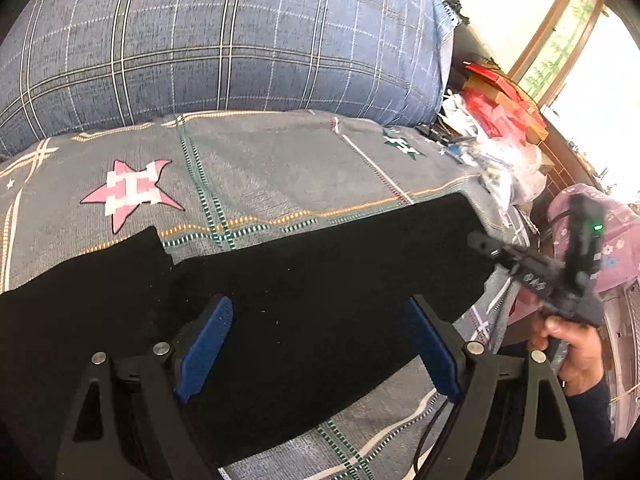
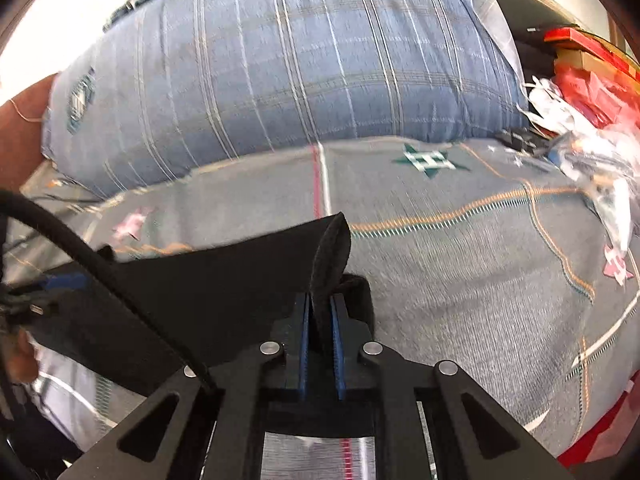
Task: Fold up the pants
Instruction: 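Grasp the edge of the folded pants with the right gripper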
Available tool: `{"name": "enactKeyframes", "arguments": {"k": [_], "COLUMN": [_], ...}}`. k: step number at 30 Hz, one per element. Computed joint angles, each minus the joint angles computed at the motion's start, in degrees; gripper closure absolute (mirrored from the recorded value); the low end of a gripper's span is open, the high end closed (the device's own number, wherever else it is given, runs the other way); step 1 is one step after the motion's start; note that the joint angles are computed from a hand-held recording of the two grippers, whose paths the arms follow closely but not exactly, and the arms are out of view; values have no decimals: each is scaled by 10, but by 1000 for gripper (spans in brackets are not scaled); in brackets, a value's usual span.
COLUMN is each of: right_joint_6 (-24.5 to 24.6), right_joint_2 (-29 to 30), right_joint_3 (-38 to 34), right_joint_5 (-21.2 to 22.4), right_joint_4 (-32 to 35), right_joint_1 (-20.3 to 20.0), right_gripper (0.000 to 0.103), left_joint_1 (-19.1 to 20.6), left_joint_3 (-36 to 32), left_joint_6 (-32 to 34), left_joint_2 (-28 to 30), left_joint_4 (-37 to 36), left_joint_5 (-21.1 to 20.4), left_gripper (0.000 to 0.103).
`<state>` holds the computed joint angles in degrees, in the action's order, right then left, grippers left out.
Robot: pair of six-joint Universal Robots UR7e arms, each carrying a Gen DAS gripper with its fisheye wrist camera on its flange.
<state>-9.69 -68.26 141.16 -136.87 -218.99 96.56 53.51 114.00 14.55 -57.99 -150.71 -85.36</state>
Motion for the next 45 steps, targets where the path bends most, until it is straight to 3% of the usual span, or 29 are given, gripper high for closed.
{"name": "enactKeyframes", "arguments": {"k": [5,7,12,18,20,22,25,30,33,35,37,39,43,45], "right_joint_6": [13,14,-10,-30,-29,-15,-8,-20,-28,-15,6,32,37,38], "right_joint_2": [7,2,21,18,20,16,15,3,-1,-5,-2,-4,15,18], "right_joint_3": [-1,-8,-26,-37,-48,-55,-47,-26,-14,-13,-18,-16,-29,-31], "right_joint_5": [4,0,-35,-25,-28,-16,5,10,-10,-30,-55,-42,-28,-34], "right_joint_4": [-8,20,12,18,46,80,63,-5,-41,-25,7,29,66,54], "right_joint_1": [-16,-21,-14,-14,-18,-30,-38,1,47,58,45,19,-34,-31], "right_gripper": [85,69,58,58,59,81,95,96,96,96,96,96,96,94], "left_joint_1": [2,6,12,11,7,2,-6,-15,-16,-16,-18,-19,-11,1], "left_joint_3": [2,2,6,3,-2,-11,-29,-56,-45,-34,-20,-11,6,17], "left_joint_6": [-13,-16,-24,-25,-31,-32,-30,-29,-23,-17,-9,-5,-15,-20], "left_joint_2": [-1,-1,0,9,17,31,57,90,79,68,57,52,30,7], "left_joint_4": [6,11,14,5,-6,-20,-31,-13,-14,-16,-19,-25,-34,-41], "left_joint_5": [-1,-3,-3,-10,-16,-23,-22,-1,-18,-28,-32,-26,-11,-18], "left_gripper": [16,16,16,16,16,16,16,16,16,16,16,16,16,16]}}
